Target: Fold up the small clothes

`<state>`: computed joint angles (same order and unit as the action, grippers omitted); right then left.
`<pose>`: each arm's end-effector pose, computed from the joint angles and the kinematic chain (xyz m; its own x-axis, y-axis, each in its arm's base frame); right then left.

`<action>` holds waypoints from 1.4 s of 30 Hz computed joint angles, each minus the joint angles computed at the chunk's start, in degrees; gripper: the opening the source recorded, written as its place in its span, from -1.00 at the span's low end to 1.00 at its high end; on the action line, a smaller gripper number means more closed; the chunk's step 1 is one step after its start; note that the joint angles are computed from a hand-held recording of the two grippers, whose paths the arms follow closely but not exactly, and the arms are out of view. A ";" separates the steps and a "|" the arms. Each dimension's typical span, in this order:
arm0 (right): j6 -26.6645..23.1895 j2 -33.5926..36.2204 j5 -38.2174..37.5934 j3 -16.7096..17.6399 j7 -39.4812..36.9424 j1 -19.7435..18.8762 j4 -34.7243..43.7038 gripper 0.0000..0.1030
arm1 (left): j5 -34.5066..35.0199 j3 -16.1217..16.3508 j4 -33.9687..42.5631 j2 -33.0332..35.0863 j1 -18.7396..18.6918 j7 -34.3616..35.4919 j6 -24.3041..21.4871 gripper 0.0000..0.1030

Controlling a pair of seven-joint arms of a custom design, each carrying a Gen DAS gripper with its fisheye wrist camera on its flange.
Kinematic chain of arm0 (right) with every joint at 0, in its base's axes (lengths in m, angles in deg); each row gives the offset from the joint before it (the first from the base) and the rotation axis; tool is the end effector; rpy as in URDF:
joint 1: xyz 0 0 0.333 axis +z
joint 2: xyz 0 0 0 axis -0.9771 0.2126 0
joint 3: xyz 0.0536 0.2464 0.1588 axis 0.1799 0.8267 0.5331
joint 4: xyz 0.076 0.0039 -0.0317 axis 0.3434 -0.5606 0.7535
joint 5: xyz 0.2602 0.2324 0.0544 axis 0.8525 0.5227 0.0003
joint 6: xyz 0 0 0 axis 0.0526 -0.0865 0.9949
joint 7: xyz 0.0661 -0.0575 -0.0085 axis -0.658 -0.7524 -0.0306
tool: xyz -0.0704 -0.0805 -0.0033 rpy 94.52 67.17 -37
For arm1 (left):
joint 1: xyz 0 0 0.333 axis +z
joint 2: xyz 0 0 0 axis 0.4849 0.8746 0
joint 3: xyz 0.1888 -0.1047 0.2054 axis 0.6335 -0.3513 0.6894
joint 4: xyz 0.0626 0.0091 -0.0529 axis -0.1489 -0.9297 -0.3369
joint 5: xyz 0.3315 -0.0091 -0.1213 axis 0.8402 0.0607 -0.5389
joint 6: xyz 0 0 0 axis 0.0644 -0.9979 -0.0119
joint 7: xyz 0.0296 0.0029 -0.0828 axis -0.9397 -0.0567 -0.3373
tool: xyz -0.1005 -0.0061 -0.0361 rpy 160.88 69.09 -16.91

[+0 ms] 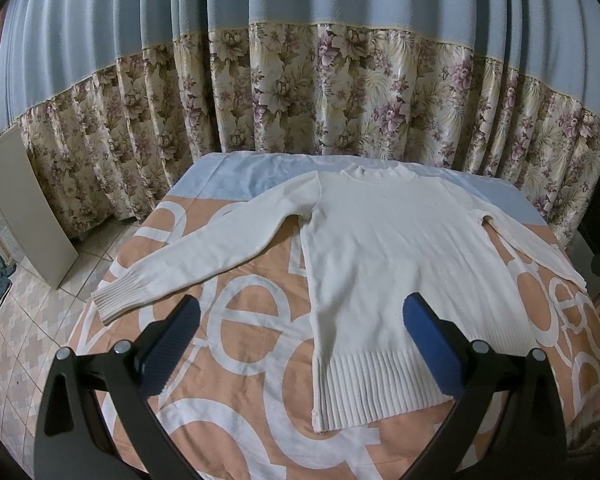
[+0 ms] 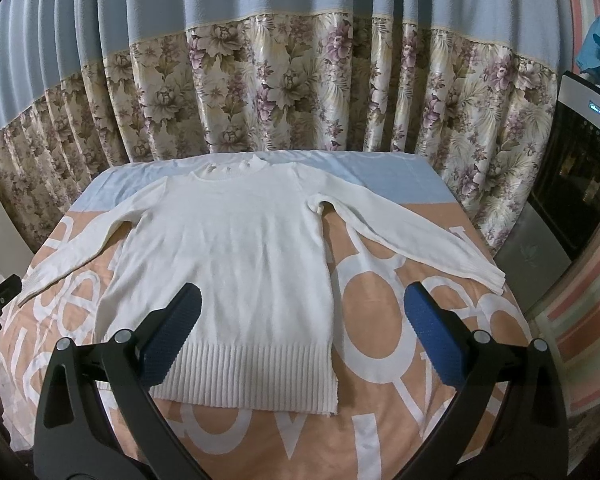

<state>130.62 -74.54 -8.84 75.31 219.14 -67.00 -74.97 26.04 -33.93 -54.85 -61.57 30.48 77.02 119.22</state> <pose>0.4291 0.2059 0.5432 -0.2054 -0.9781 -0.0324 -0.6357 0.1586 -0.7555 0.4737 -0.0472 0.5294 -0.0514 -0.9986 -0.0087 -0.6439 0.0398 -0.7641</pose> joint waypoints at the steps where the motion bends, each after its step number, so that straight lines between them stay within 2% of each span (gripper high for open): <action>1: 0.00 0.03 0.05 -0.02 -0.04 0.03 0.03 0.94 | 0.12 -0.09 -0.01 -0.04 0.09 -0.15 -0.05 0.97; 8: 0.44 -0.15 0.08 -0.28 -0.44 -0.20 -0.42 0.94 | -0.04 0.21 0.09 0.02 -0.19 -0.01 -0.32 0.97; 14: 1.66 0.04 -0.59 -1.01 -1.01 -1.18 -1.47 0.94 | 2.79 -1.35 0.39 1.50 1.60 -1.82 1.18 0.97; 20: 4.85 0.52 -6.27 -3.66 0.18 -5.72 -4.02 0.94 | 4.68 -1.85 3.69 6.11 2.18 -4.41 2.27 0.97; 24: 8.69 1.17 -7.12 -6.77 -1.56 -8.87 -5.70 0.94 | 9.30 -2.74 7.28 10.30 2.81 -8.66 2.38 0.97; 26: 12.11 1.80 -6.57 -8.84 -2.94 -10.94 -6.95 0.94 | 9.46 -2.24 8.93 12.28 1.66 -8.75 2.35 0.97; 27: 12.97 2.26 -6.09 -9.31 -3.67 -11.85 -7.20 0.94 | 11.92 -2.36 10.21 13.59 1.49 -10.84 2.08 0.97; 29: 14.23 3.36 -4.63 -10.44 -5.70 -13.52 -7.75 0.94 | 12.24 -1.96 12.10 15.76 0.07 -11.18 1.78 0.97; 30: 15.48 4.24 -4.19 -11.27 -6.52 -14.62 -8.10 0.94 | 14.82 -1.61 13.35 17.25 -0.79 -13.40 2.10 0.97; 32: 16.61 5.38 -3.21 -12.25 -7.82 -16.43 -8.56 0.94 | 15.41 -1.23 15.81 19.65 -2.53 -13.80 0.96 0.97; 34: 19.25 6.94 -4.62 -13.13 -7.47 -18.98 -9.02 0.89 | 18.77 0.20 18.22 22.49 -5.17 -16.68 2.05 0.97; 37: 19.28 9.38 -3.28 -14.87 -9.47 -20.63 -8.77 0.71 | 18.44 0.68 22.87 26.97 -7.66 -16.46 0.92 0.97; 38: 19.51 10.00 -3.13 -15.36 -9.59 -21.12 -8.70 0.70 | 20.91 2.80 25.19 28.95 -10.01 -18.95 0.81 0.97; 42: 18.32 12.73 -1.96 -17.22 -11.19 -21.91 -7.43 0.64 | 22.27 5.18 33.13 34.91 -13.31 -20.49 -0.72 0.97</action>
